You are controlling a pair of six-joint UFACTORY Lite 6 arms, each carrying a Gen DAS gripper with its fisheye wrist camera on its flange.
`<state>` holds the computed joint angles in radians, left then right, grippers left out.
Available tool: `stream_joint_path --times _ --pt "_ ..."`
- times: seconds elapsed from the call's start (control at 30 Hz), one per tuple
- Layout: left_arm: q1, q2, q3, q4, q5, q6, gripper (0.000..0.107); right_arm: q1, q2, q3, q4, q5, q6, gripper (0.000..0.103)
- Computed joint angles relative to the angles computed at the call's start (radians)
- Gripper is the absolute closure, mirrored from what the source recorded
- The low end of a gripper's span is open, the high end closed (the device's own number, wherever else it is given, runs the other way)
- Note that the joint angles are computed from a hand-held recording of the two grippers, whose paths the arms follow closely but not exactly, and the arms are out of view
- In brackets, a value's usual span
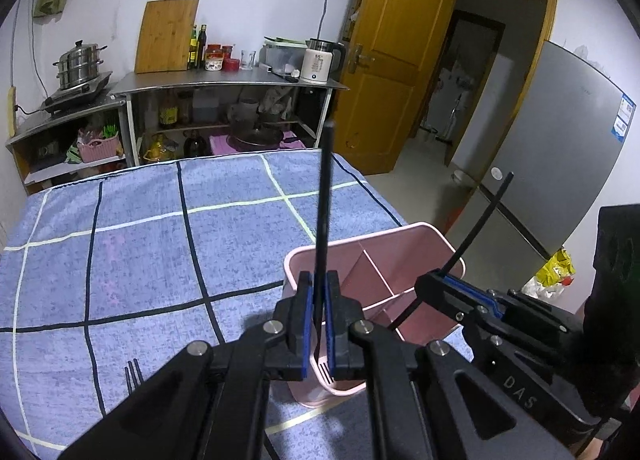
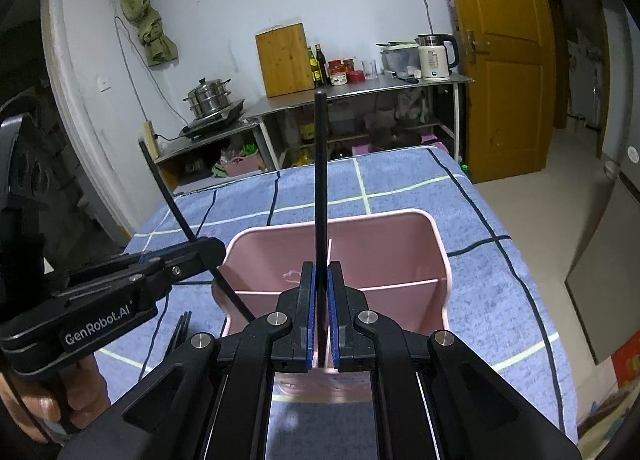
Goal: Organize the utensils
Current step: 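Lower the chopsticks into the holder and open both tools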
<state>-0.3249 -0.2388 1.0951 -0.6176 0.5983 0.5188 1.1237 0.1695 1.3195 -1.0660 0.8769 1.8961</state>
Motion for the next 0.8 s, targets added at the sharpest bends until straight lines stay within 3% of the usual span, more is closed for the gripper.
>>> stream_joint_path --times 0.2,0.27,0.5,0.7,0.8 --pt "0.018 -0.021 -0.009 -0.048 -0.005 0.047 0.081 0.009 -0.012 -0.003 0.004 0.016 -0.015 0.096" --pt "0.035 -0.046 -0.016 -0.070 0.004 0.067 0.070 0.031 -0.016 0.003 -0.007 0.048 -0.003 0.092" --pt "0.192 -0.186 -0.090 -0.287 0.107 0.245 0.067 0.114 -0.053 -0.008 -0.049 0.154 0.060 0.087" --pt "0.391 -0.344 -0.181 -0.371 0.214 0.376 0.067 0.233 -0.062 -0.007 -0.097 0.294 0.135 0.087" --pt "0.547 -0.399 -0.222 -0.418 0.338 0.470 0.066 0.287 -0.064 -0.006 -0.111 0.321 0.172 0.087"
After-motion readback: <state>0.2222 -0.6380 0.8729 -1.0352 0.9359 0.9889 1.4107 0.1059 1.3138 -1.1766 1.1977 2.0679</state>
